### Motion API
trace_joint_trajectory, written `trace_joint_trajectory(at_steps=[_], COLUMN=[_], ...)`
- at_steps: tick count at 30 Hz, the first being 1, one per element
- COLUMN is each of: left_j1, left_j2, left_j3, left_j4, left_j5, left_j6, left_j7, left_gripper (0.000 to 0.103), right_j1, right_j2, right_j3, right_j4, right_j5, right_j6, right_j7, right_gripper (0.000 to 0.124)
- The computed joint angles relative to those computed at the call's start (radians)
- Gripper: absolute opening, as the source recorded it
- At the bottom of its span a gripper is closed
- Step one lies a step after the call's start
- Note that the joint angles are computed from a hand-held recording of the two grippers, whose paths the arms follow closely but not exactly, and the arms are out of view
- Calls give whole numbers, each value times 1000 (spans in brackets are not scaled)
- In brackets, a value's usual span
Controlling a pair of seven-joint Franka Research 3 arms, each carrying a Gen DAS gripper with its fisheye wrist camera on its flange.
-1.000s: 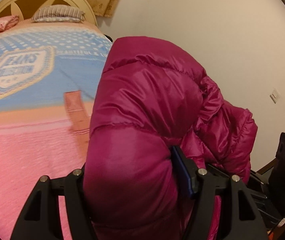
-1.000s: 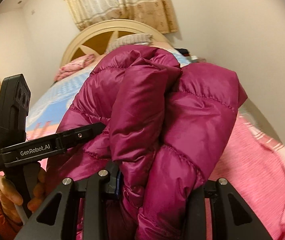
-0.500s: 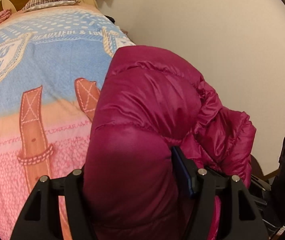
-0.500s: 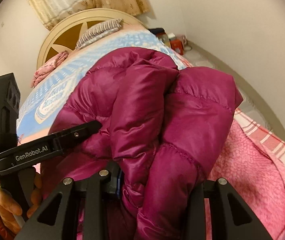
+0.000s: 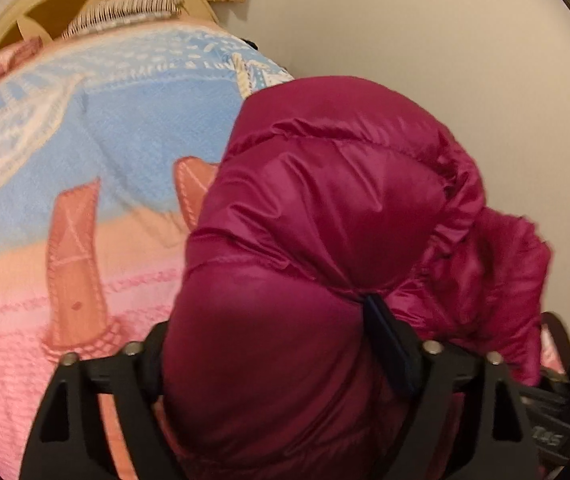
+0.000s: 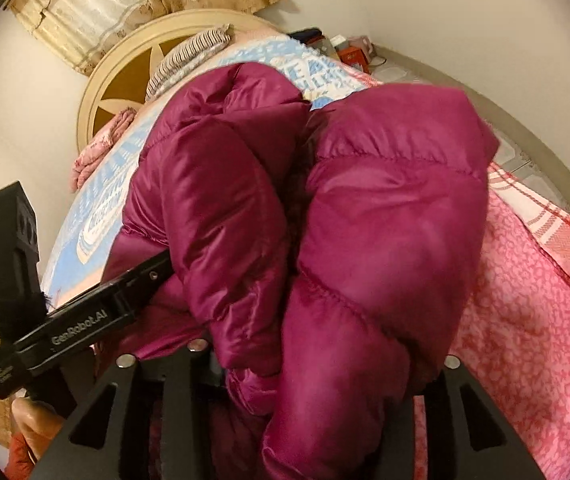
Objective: Fold large clothes
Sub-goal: 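Lower the folded jacket onto the bed with both grippers and release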
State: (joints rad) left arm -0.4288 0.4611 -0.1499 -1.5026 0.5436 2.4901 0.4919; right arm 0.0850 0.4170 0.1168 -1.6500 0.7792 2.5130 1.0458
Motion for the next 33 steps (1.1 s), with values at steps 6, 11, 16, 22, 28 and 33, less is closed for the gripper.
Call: trace_joint_trajectory(at_steps=[6, 11, 16, 22, 28, 33], left_j1=[-42, -64, -67, -90, -48, -19], left_j2=[9, 17, -59, -219, -312, -411], left_j3=[26, 30, 13, -12, -78, -115], left_j4=[28, 56, -17, -196, -323, -435], left_j5=[93, 140, 162, 368, 368, 334], left_j6=[-78, -140, -154, -218, -221, -209], left_j7=[-31, -50, -71, -200, -249, -275], left_gripper=[103, 103, 103, 103, 103, 103], right_j1=[11, 132, 147, 188, 293, 317], right_j2=[-191, -365, -335, -247, -191, -176], right_j3=[-31, -101, -80, -118, -230, -262], right_j4=[-228, -447, -387, -340, -312, -316], right_j5=[12, -404, -457, -626, -962, -1111], right_j6=[144, 498, 435, 355, 372, 402], right_j7=[-8, 242, 329, 535, 816, 991], right_gripper=[59, 59, 23, 21, 21, 21])
